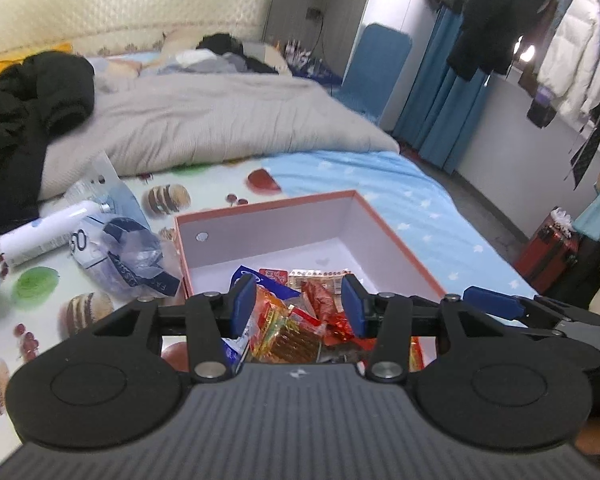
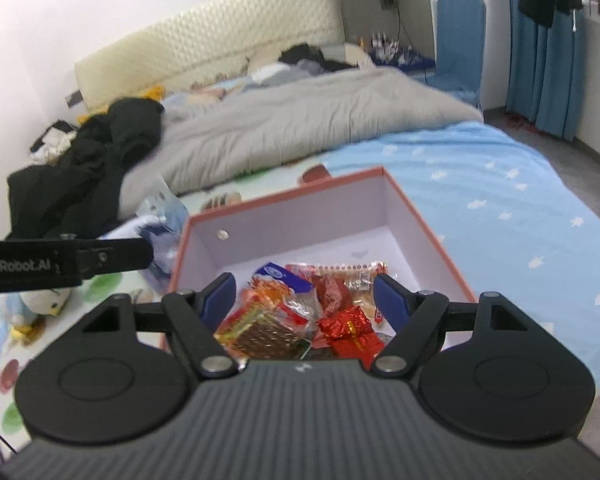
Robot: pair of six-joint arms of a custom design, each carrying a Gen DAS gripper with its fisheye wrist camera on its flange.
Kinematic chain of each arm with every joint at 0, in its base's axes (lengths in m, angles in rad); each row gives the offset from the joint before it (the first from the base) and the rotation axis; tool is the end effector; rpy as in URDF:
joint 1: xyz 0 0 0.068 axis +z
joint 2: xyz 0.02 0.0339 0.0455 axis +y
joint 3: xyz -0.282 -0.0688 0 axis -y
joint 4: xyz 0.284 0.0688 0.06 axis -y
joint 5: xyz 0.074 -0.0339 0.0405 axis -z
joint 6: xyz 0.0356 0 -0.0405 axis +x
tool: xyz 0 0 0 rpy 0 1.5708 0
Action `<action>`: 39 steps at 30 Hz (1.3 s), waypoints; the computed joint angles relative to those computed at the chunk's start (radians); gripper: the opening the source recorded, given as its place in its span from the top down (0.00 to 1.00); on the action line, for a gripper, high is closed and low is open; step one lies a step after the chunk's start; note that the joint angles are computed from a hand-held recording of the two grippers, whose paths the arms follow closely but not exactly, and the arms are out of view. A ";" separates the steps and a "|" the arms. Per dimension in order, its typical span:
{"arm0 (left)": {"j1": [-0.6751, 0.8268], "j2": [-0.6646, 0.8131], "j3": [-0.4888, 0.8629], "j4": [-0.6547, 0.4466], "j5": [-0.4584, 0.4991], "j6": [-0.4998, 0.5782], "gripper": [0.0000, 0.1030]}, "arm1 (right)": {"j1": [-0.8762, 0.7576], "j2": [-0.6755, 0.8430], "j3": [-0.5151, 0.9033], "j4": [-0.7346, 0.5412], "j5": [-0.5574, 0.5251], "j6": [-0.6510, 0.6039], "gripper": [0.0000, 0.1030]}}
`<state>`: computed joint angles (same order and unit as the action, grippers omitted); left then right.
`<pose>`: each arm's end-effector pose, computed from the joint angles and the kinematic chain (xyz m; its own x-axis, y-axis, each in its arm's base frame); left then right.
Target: Organize snacks
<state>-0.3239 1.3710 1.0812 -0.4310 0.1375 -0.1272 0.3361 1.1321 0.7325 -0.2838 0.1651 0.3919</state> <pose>0.3164 -0.1114 0.2941 -0.6730 0.0934 -0.7337 0.3302 0.9256 -0.1850 0.2566 0.0835 0.2447 -0.6292 0.1793 -0.7563 0.0382 0.9790 0.2003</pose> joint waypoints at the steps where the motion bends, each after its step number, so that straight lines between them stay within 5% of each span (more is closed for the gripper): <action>1: -0.001 -0.043 -0.018 -0.015 -0.001 -0.003 0.49 | 0.016 -0.036 -0.006 -0.019 0.014 0.008 0.25; 17: 0.022 -0.580 -0.162 -0.287 -0.009 0.007 0.49 | 0.446 -0.407 -0.023 -0.308 0.419 0.215 0.25; 23: 0.034 -0.758 -0.205 -0.412 -0.003 0.023 0.48 | 0.662 -0.453 0.004 -0.437 0.604 0.344 0.25; 34: 0.013 -0.975 -0.274 -0.559 -0.025 0.014 0.48 | 1.077 -0.358 0.068 -0.854 0.911 0.893 0.25; 39: 0.089 -0.985 -0.301 -0.545 0.019 0.016 0.48 | 1.076 -0.366 0.042 -0.875 0.930 0.875 0.25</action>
<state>-0.2344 0.3860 0.7802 -0.9757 0.1564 -0.1114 1.4119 0.7656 0.7746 -1.1584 1.0950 1.2665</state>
